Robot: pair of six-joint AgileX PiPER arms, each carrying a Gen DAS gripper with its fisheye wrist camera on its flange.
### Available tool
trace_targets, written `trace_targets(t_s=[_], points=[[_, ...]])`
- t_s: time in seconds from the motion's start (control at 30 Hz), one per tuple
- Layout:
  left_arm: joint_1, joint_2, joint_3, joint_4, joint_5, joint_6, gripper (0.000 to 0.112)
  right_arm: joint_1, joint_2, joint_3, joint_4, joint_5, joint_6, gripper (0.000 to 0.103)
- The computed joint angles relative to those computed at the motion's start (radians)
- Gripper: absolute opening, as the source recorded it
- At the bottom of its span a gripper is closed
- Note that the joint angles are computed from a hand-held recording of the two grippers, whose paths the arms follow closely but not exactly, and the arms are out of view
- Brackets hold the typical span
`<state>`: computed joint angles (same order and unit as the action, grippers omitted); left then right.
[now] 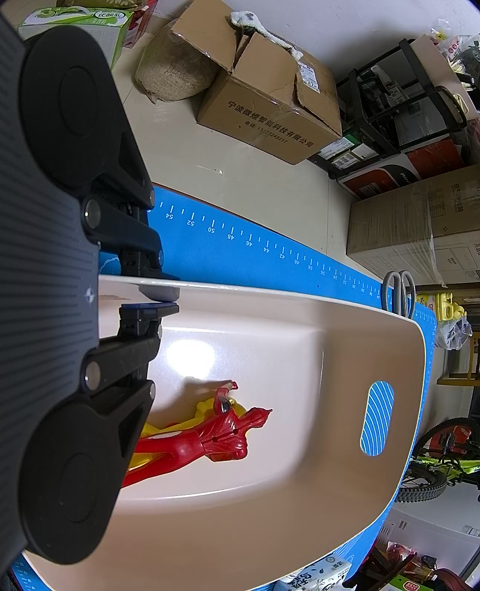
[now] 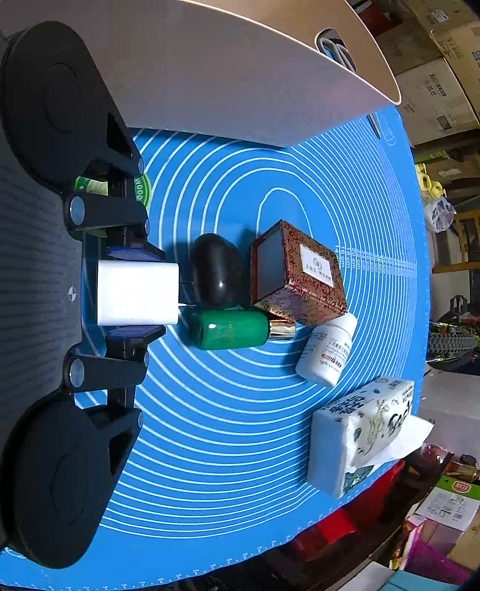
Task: Organize rigid objects
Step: 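Grasp the white charger plug on the mat with the right gripper, then carry the white plug into the bin and open the right gripper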
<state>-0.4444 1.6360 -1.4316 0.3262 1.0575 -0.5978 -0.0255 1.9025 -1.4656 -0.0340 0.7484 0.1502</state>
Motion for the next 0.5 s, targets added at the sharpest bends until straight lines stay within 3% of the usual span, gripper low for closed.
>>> trace_targets(t_s=[0.5], points=[[-0.001, 0.003, -0.002, 0.002, 0.002, -0.005, 0.01, -0.134, -0.118, 0.056, 0.175, -0.035, -0.114, 0.042]])
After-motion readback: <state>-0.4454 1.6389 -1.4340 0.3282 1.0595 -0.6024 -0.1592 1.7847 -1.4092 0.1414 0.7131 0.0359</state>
